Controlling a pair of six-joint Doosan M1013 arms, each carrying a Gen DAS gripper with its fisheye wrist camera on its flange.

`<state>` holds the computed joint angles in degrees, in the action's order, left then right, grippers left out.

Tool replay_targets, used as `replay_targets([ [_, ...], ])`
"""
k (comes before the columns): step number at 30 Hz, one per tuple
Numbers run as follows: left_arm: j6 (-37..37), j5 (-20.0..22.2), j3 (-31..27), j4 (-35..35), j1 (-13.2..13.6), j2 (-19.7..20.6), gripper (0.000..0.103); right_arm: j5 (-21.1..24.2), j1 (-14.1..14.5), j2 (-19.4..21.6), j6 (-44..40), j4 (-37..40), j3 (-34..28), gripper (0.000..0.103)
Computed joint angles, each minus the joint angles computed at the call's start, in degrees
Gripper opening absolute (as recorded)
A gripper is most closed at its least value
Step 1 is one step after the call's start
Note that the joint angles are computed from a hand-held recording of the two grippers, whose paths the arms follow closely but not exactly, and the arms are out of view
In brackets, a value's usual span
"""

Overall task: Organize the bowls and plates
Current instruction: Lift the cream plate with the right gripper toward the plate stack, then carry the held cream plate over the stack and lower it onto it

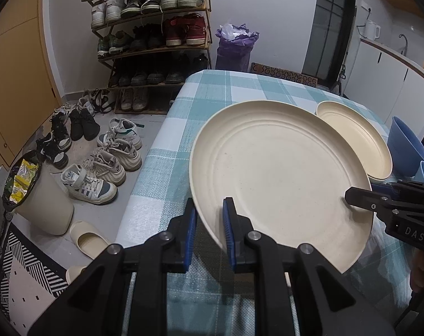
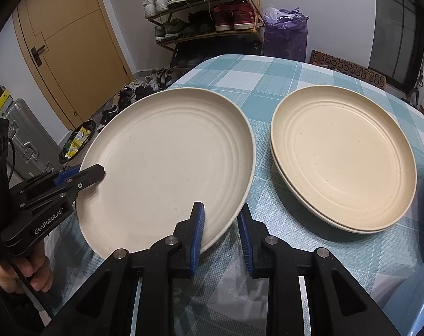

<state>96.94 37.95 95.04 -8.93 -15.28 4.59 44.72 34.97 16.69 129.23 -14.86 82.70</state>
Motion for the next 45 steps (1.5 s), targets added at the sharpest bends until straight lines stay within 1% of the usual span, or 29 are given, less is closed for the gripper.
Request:
replay_targets([
  [12, 0.1, -0.6, 0.1, 0.4, -0.9, -1.4, 0.016, 0.4, 1.0, -2.2, 3.3, -3.7, 1.1, 0.025],
  [23, 0.4, -1.0, -0.3, 1.0, -2.5, -2.4, 0.016, 0.9, 1.6, -4.8, 6.9, -7.0, 2.8, 0.025],
  [32, -0.5, -1.4, -1.0, 2.2, -4.0, -2.7, 0.016, 1.5, 1.6, -6.6, 9.4, -9.9, 3.8, 0.025],
  [45, -1.2, -1.6, -2.1, 3.9, -6.0, -2.7, 0.017, 2.5, 1.0, -8.3, 10.2, -11.2, 4.6, 0.025],
])
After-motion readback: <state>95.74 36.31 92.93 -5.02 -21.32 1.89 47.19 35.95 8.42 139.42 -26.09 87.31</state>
